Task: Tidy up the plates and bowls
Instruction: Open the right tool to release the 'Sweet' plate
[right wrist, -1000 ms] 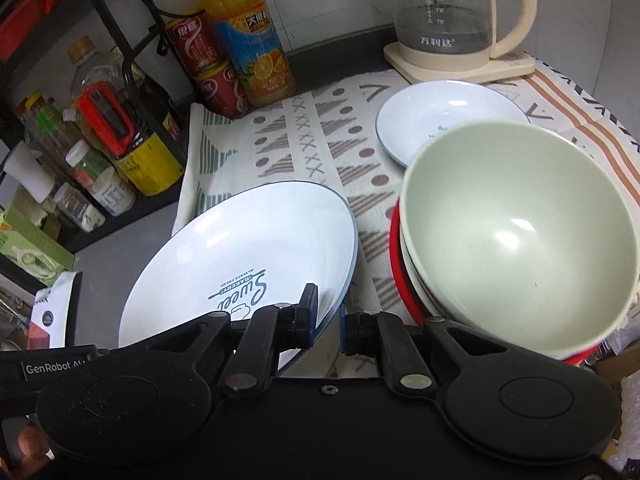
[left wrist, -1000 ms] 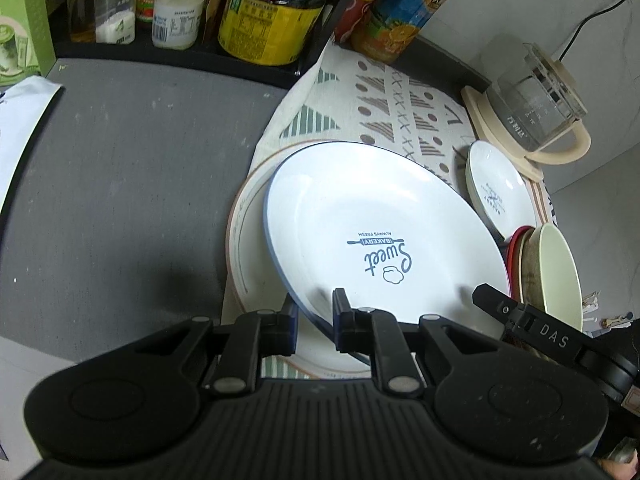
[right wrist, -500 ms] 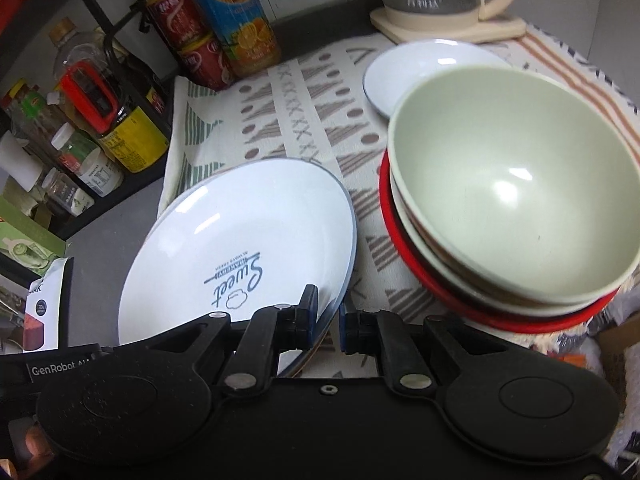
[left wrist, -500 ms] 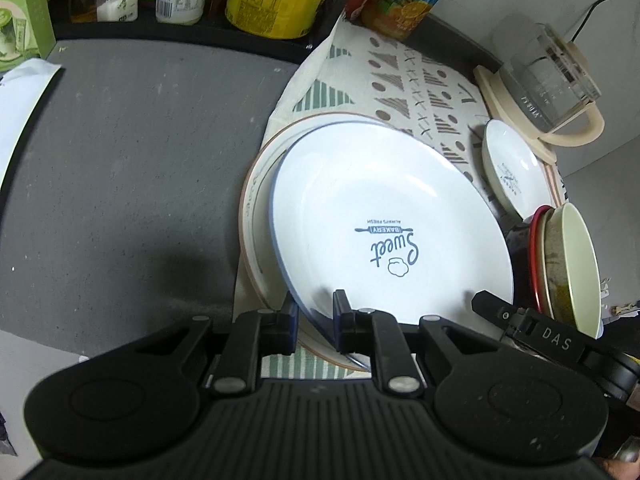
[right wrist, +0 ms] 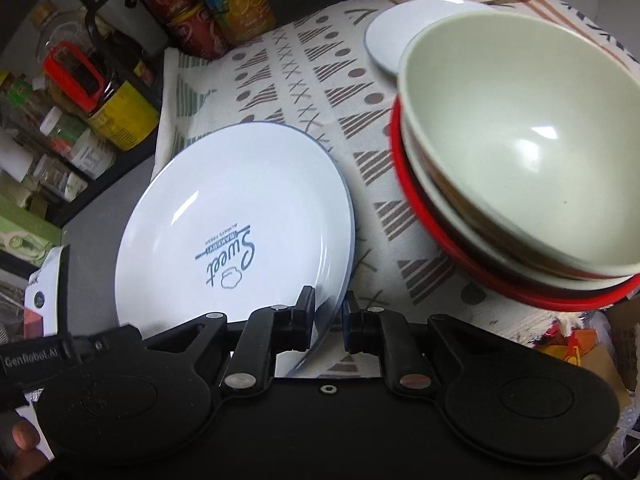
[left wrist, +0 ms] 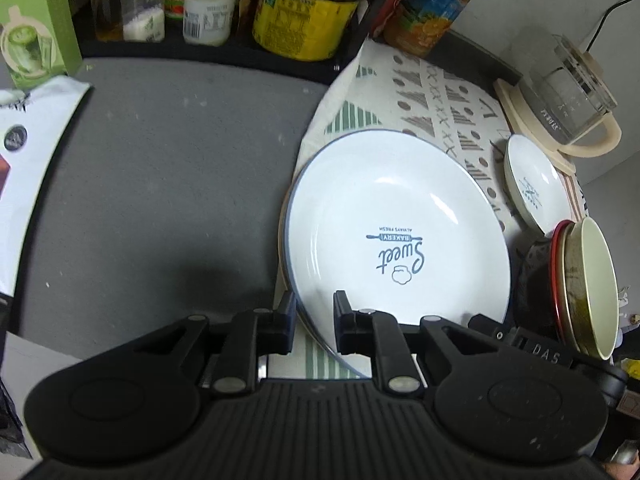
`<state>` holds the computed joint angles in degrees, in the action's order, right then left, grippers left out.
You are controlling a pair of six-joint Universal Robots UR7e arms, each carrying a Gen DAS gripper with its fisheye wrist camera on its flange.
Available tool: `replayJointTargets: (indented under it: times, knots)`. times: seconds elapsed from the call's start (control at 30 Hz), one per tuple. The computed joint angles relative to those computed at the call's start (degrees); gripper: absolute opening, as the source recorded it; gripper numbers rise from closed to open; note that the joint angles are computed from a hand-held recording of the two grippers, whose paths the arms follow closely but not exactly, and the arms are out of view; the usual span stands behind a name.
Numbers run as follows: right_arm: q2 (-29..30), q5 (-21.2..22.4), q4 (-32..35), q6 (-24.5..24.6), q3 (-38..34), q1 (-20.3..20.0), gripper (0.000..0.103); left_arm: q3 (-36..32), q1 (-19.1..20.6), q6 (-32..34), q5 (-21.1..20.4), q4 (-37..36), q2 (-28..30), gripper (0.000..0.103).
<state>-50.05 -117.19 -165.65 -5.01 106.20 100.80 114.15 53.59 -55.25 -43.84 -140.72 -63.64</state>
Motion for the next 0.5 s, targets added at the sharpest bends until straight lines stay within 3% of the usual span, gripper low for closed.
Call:
replayJointTargets:
  times: [0.17, 0.3, 0.43, 0.5]
  knots:
    - [-1.02, 1.44, -0.02, 0.13, 0.68, 0.14, 0.026, -0.22, -0.57, -0.37, 1.23, 1.21, -0.56, 0.021]
    - [-2.66, 3.37, -2.44, -0.38, 2.6, 0.45, 0.046, 0.52, -1.65, -0.29, 1.97, 1.0, -1.27, 0.039]
    - [-4.14, 3.84, -4.7, -0.91, 4.12, 0.91, 0.051, 1.29, -2.74, -0.1, 3.09, 0.66, -1.78, 0.062]
    - [-4.98, 4.21, -6.1, -1.48, 4.94, 1.13, 0.055, 1.72, -3.09, 0.02, 3.2, 0.06, -2.06, 0.064]
